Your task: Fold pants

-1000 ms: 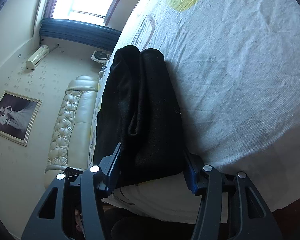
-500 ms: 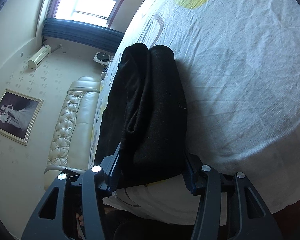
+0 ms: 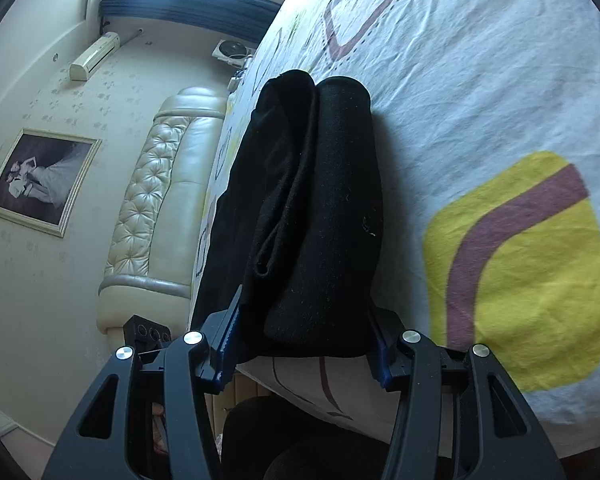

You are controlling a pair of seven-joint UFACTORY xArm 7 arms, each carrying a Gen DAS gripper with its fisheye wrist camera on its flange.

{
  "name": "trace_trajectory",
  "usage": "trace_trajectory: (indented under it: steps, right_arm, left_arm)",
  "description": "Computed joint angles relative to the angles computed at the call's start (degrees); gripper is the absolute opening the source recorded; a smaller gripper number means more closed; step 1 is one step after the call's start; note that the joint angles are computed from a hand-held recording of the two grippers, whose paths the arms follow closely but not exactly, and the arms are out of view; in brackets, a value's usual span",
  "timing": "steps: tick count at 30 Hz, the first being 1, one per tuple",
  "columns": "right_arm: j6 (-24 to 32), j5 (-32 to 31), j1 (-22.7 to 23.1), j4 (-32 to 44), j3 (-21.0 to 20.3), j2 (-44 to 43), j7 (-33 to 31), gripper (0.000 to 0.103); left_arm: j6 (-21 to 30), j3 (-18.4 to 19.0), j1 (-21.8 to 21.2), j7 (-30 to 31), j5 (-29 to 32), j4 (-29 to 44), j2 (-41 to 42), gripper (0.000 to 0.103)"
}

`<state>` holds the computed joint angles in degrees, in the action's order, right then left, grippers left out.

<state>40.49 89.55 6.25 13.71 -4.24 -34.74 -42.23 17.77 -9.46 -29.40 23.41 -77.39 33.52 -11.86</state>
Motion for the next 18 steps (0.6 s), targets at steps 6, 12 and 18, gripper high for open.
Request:
trace_trajectory:
  steps: [6,12,18]
  right_arm:
    - [0.4,-2.5,0.2,0.3,0.0,0.8,1.5,0.054]
    - [3.2,-5.2,-3.2,-1.7,-4.0,-4.2,4.6,0.08]
    - [-0.1,-1.2,-3.1,3.5,-5.1,3.0,0.0,0.081]
  left_arm:
    - [7.4,2.2,2.3,11.2,-7.0,-0.8,0.0,0.058]
    - [12.2,2.8,4.8,13.0,-3.7,-3.6,-5.9,0.067]
    - [11.3,4.5,6.6,20.2,-5.8,-1.4,-5.2,0.076]
